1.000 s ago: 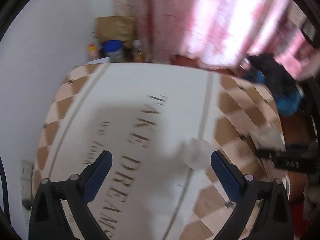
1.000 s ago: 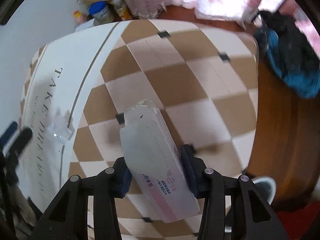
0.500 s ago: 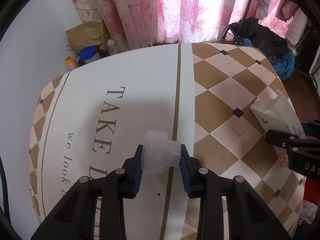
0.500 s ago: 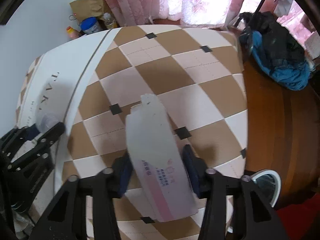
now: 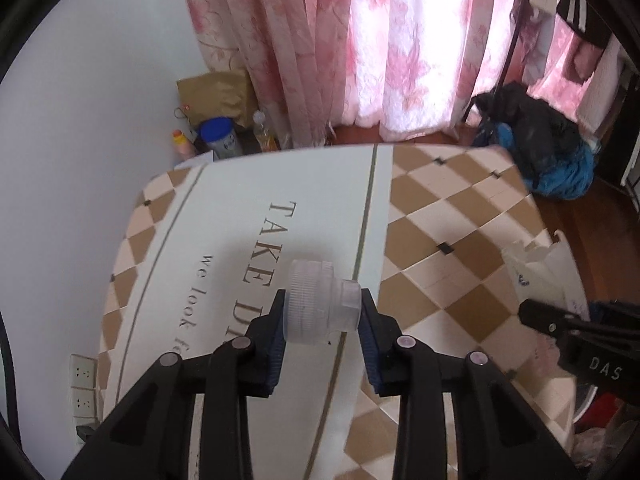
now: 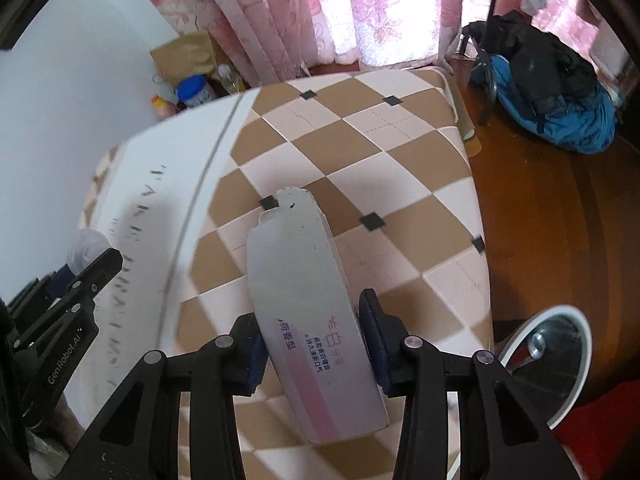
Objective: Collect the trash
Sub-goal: 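Carry the cup and tissue box over the bin and open both tools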
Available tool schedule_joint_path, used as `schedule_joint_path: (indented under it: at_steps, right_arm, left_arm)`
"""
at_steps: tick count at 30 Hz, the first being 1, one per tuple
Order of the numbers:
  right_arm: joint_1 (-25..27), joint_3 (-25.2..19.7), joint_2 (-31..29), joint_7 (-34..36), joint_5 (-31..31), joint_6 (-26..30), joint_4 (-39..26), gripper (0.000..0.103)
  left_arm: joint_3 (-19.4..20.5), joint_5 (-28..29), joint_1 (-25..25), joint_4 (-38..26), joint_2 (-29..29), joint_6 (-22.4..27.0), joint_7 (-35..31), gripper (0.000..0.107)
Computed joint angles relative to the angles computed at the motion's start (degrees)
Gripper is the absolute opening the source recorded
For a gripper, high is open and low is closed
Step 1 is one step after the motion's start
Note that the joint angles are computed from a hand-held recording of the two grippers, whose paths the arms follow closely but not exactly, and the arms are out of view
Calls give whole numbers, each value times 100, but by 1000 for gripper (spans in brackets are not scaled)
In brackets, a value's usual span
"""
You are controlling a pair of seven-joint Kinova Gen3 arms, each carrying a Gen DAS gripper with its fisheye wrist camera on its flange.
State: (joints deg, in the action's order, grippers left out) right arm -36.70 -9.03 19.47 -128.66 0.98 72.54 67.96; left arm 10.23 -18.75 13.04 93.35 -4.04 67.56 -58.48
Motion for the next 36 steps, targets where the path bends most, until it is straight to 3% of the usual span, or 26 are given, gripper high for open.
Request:
schedule_joint_path:
  at_steps: [5, 12, 17, 21, 25, 28, 36]
  right_arm:
    - [19, -53, -586, -361, -115, -299, 391, 44]
    - [209, -207, -1513, -751, -73, -271, 706, 44]
    - [676, -215, -2326, -814, -96, -20, 933, 44]
    - [1212, -66, -2930, -596, -252, 280, 1112, 44]
    - [1749, 344, -3475, -158, -428, 578, 1440, 44]
    - [2118, 904, -3844, 331, -644, 706, 1923, 44]
    - [2882, 2442, -4075, 1794, -1102, 505, 3386, 44]
  left_arm:
    - [282, -196, 147, -291, -307, 426, 172, 29]
    - [742, -259, 384, -947, -479, 900, 246, 29]
    - [1164, -397, 741, -1565, -246, 1093, 466, 29]
    - [1477, -714, 1327, -2104, 254, 1186, 770, 29]
    - [1572, -910, 1942, -2491, 788, 1191, 1041, 29]
    - [1570, -934, 2391, -2742, 1277, 1131, 1191, 29]
    - [1347, -314, 3075, -3342, 2619, 899, 1132, 29]
